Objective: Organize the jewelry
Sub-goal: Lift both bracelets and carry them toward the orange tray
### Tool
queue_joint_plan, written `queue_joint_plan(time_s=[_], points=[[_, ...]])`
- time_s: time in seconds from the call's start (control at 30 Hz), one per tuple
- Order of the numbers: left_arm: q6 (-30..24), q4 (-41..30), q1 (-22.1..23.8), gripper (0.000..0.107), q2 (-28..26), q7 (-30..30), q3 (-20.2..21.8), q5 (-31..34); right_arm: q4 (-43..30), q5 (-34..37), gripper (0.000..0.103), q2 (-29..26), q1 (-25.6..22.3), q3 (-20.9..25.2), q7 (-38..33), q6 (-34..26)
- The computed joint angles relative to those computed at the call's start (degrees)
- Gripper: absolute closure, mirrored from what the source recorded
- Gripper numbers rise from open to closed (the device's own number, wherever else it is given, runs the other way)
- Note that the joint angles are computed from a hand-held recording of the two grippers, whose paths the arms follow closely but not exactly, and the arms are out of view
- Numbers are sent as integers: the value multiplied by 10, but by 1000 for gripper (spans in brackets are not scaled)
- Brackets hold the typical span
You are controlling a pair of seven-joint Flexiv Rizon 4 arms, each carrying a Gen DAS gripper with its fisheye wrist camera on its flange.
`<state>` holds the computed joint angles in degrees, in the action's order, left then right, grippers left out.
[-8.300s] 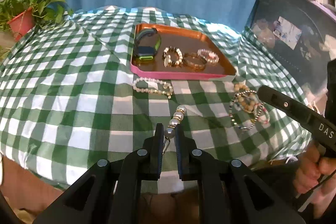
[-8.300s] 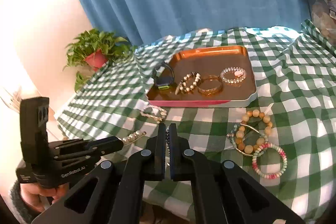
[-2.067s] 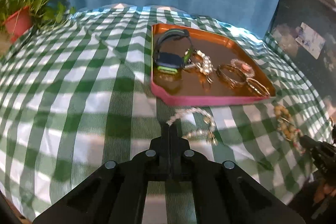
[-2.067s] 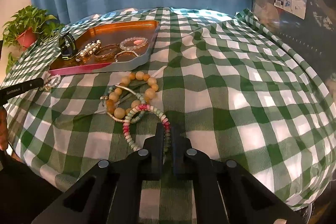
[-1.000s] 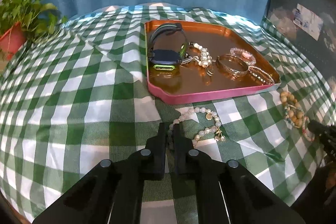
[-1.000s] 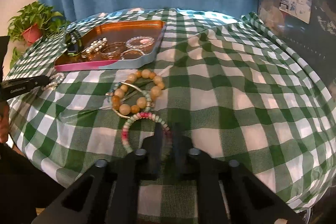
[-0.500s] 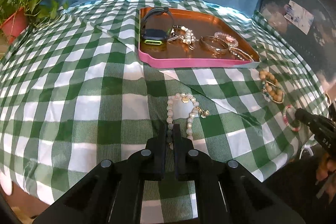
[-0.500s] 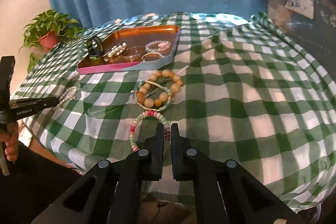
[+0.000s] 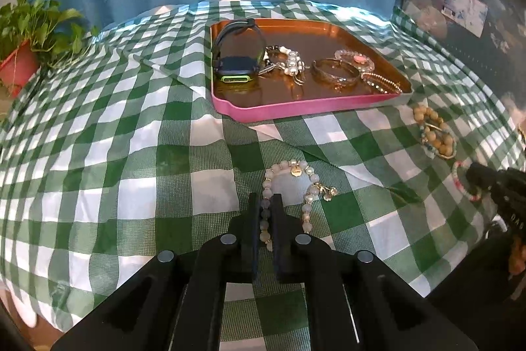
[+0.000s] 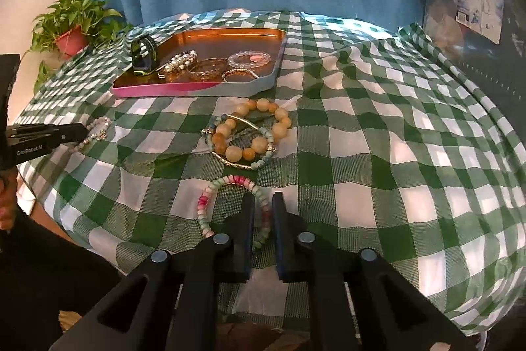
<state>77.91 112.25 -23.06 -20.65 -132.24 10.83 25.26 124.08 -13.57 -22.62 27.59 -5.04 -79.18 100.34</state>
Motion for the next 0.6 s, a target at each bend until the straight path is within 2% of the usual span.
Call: queue_joint_plan(time_s=[0.07,0.17,0.37,0.5,0.57,0.6], points=[[-1,4,5,101,2,1,-6,-10,0,1,98,-1,-1,1,0,1],[2,12,5,101,10,-4,-7,-18,4,9,98,2,32,-34,4,9],[-4,7,-11,101,36,-46,3,17,7,27,98,22,28,-22,0,25],[-22,-3,-13,101,55,-67,-6,46,13,48,98,45,68,-50,-4,33],[-28,-5,-6,101,65,-71,-19,53,19,58,98,58,114,-92,-8,31],[-28,-5,-3,101,71,-73,-24,56,19,61,98,63,119,-94,-10,30]])
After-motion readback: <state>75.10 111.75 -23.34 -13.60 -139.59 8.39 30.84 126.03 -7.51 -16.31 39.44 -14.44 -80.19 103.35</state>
